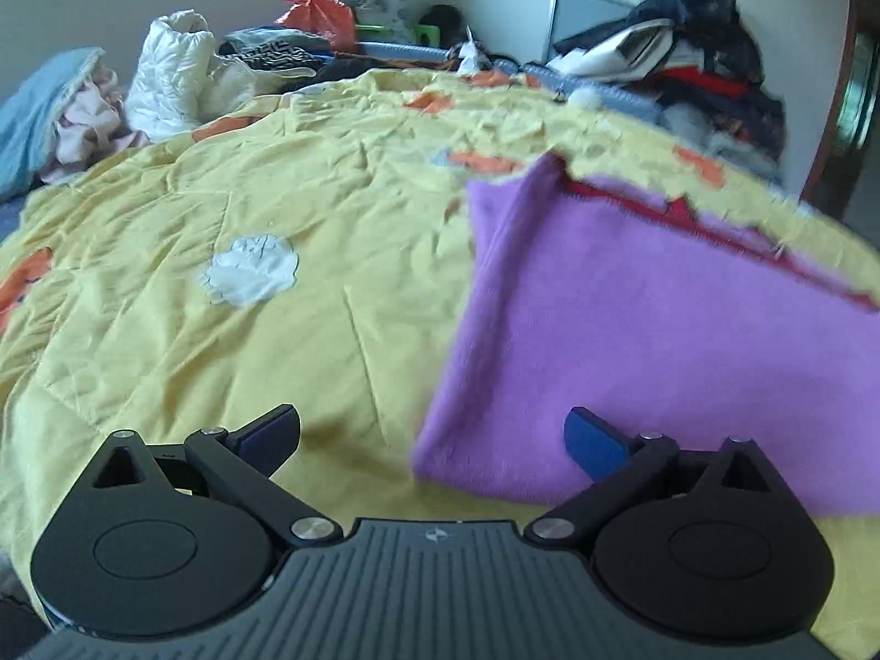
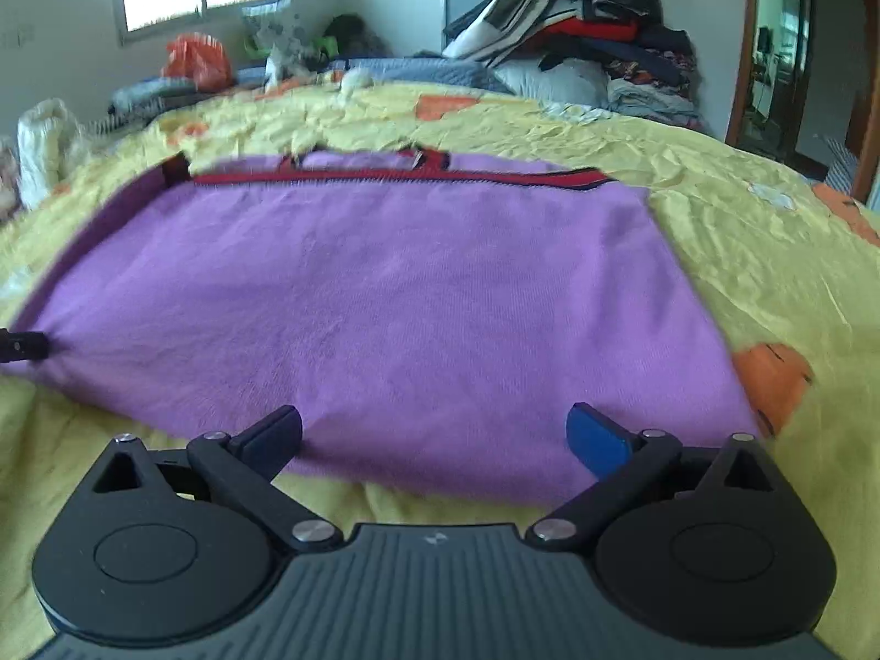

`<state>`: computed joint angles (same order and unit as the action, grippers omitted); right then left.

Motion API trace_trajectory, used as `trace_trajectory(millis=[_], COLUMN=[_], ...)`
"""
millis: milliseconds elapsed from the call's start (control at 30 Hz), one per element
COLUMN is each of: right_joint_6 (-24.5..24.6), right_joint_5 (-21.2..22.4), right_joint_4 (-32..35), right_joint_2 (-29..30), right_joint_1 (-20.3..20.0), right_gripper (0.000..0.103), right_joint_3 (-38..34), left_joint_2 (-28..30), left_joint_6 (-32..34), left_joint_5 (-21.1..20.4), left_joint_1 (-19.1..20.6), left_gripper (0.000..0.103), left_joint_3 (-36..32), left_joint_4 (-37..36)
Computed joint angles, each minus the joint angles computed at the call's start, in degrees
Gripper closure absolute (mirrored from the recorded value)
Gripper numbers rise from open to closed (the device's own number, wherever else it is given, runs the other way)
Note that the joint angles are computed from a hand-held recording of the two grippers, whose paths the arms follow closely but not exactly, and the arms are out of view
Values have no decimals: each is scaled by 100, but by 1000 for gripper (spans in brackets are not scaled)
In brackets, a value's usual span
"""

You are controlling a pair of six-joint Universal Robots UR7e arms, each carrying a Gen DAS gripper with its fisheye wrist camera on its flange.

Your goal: Fold small clothes

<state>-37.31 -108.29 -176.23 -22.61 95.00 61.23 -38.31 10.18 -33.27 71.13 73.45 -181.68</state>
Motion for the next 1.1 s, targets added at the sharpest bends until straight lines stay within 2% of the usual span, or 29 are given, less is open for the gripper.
trace_trajectory(millis=[33,100,167,200,267,367,400,433,467,533,600,667,700,767,800,833,900,967,1033,1100], right_joint_6=[-14,-42,76,127,319,417,417,413,393,337,277,89,-52,-405,-440,-286,409,870,1007,1199], right_joint_5=[74,62,-36,47,165,190,182,188,212,283,409,553,507,-73,-126,60,921,1912,2441,2856], right_joint_4=[-85,-273,-411,-513,-739,-529,-418,-293,-202,-133,-59,-104,-51,43,113,423,1487,2518,3096,3828], right_joint_2=[-87,-208,-315,-403,-541,-609,-618,-616,-592,-548,-528,-474,-420,-136,-110,-205,-513,-702,-702,-615], right_joint_1=[-39,-97,-142,-189,-285,-399,-428,-446,-457,-467,-473,-454,-420,-293,-294,-360,-627,-918,-1088,-1216], right_gripper=[0,0,0,0,0,0,0,0,0,0,0,0,0,0,0,0,0,0,0,0], right_joint_3=[122,276,363,468,605,479,427,359,278,168,80,-19,-116,-573,-658,-651,-637,-784,-1044,-1506], left_joint_2=[-29,-98,-123,-159,-257,-334,-389,-415,-421,-420,-404,-278,-244,-299,-359,-438,-602,-662,-663,-572], left_joint_6=[10,-71,-510,-703,-955,-836,-883,-894,-927,-896,-832,-302,-153,-239,-369,-554,-957,-1093,-1358,-1730], left_joint_5=[-57,-455,-676,-843,-1242,-1611,-1818,-1950,-1962,-1888,-1636,-1087,-1040,-1163,-1335,-1595,-2277,-2819,-3747,-4458], left_joint_1=[-12,2,48,87,207,305,336,357,365,355,310,158,111,81,112,175,363,544,829,1072], left_gripper=[1,0,0,0,0,7,13,29,34,55,56,37,6,0,0,1,4,8,8,8], left_joint_3=[-28,-93,-259,-293,-267,-205,-146,-165,-240,-348,-459,-540,-611,-732,-744,-739,-752,-833,-1120,-1521], left_joint_4=[96,378,998,1276,1550,1535,1507,1566,1769,1989,2126,1604,1565,2003,2212,2429,2892,3222,3820,4393])
